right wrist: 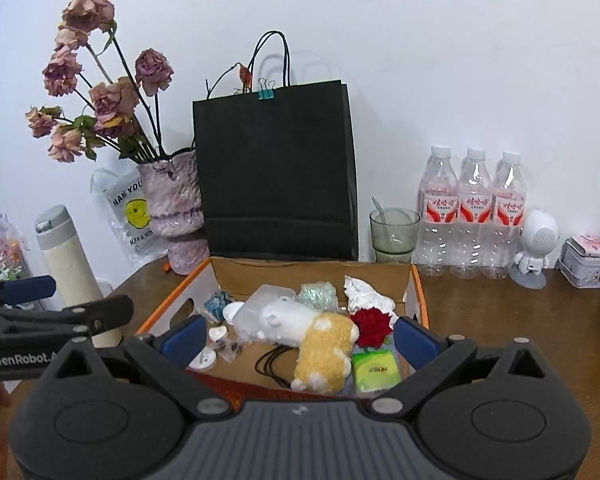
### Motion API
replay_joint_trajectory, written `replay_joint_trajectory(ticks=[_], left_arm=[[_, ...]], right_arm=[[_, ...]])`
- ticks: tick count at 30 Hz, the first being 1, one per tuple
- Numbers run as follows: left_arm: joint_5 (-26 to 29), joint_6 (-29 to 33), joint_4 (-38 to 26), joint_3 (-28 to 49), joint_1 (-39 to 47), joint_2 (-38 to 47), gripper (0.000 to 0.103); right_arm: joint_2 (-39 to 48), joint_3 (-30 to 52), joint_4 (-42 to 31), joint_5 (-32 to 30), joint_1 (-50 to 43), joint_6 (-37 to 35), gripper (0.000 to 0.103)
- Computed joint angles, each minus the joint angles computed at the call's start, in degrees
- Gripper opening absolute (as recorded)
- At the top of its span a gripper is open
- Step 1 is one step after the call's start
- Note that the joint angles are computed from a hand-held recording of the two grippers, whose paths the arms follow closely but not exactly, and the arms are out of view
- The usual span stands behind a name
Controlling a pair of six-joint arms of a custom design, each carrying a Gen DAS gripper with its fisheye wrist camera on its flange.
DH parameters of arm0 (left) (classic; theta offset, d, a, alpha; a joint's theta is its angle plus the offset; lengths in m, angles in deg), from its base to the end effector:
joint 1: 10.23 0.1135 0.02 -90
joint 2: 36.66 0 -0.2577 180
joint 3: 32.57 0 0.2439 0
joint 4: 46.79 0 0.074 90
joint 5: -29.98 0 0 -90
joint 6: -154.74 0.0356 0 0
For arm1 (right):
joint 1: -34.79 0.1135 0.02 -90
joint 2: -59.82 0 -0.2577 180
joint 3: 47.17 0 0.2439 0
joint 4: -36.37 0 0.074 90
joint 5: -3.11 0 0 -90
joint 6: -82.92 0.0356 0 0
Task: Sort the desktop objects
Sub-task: 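Withdraw both grippers from the box back toward the table items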
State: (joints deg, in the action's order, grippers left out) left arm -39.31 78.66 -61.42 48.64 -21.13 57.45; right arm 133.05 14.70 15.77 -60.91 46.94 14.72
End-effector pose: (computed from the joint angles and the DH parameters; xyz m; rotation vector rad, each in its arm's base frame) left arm 0.3623 -0.0826 0.2665 0.6533 1.9265 -0.3370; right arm 0.2718 0.0426 0.2561 0.4343 2.0228 -0.1204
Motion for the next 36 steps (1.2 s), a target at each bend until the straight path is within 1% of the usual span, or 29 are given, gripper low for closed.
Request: replay_joint_trajectory(ticks=[2, 4, 5, 6, 9, 10, 12, 13, 14, 16, 17, 19, 22, 24, 26, 29, 33, 36], left_arm=[[1.2, 0.4, 2.9, -4.5, 1.2, -1.9, 0.103], [4.1, 1.2, 5.9, -10.4, 3.2, -3.7, 0.103], [4.5, 2.2, 5.8, -12.6, 3.9, -4.3, 0.103], [3.5, 1.9, 7.5, -16.5, 4.4, -5.7, 0.103], [4.9, 3.6, 12.5, -26.7, 7.1, -9.8, 0.103], [4.9, 4.9, 13.0, -30.0, 8.3, -11.5, 0.103], [3.0, 7.0, 13.4, -34.8, 9.6, -14.5, 0.103], [2.9, 8.6, 13.2, -37.2, 10.6, -16.3, 0.103], [3.9, 9.7, 12.5, -38.9, 11.9, -17.7, 0.103], [6.7, 11.3, 9.3, -40.5, 14.6, -19.6, 0.103], [8.0, 12.0, 7.6, -40.7, 15.6, -20.1, 0.103], [8.4, 12.6, 6.0, -41.8, 16.4, -21.8, 0.103], [9.3, 13.5, 5.1, -43.2, 16.9, -24.3, 0.103], [8.7, 14.1, 4.2, -43.3, 16.5, -24.9, 0.103], [6.1, 13.7, 5.4, -44.3, 14.8, -25.0, 0.103], [3.8, 14.1, 6.7, -44.8, 13.1, -23.8, 0.103], [3.3, 13.0, 7.8, -43.3, 11.8, -19.7, 0.103], [2.6, 10.8, 8.8, -40.5, 9.6, -15.3, 0.103]], right_arm=[[-1.1, -2.1, 0.6, 2.1, 1.5, -0.2, 0.100], [-3.2, -7.2, 3.5, 5.3, 4.5, 0.8, 0.102], [-4.1, -9.8, 4.8, 6.3, 5.9, 1.3, 0.103], [-4.4, -11.6, 4.5, 7.3, 7.5, 2.5, 0.103], [-4.4, -15.3, 1.0, 12.3, 14.6, 8.8, 0.103], [-4.2, -16.2, -0.8, 14.6, 17.7, 12.1, 0.103], [-4.4, -18.3, -3.8, 17.6, 23.9, 17.6, 0.103], [-4.0, -18.8, -5.8, 19.3, 27.3, 21.6, 0.103], [-3.8, -19.1, -8.3, 20.5, 30.6, 26.2, 0.103], [-3.4, -20.2, -11.9, 22.4, 36.7, 35.4, 0.103], [-3.7, -21.1, -12.0, 22.4, 38.4, 37.6, 0.103], [-2.7, -21.2, -14.0, 22.6, 41.1, 42.6, 0.103], [-0.5, -18.7, -21.2, 24.5, 45.2, 48.4, 0.103], [-0.4, -18.0, -24.1, 25.1, 46.9, 51.6, 0.103], [-1.3, -18.8, -24.3, 25.2, 48.3, 53.3, 0.103], [-0.5, -19.0, -25.4, 24.8, 48.2, 55.6, 0.103], [-2.8, -21.3, -22.6, 23.4, 45.1, 52.7, 0.103], [-3.7, -22.6, -19.1, 23.0, 40.6, 46.9, 0.103]])
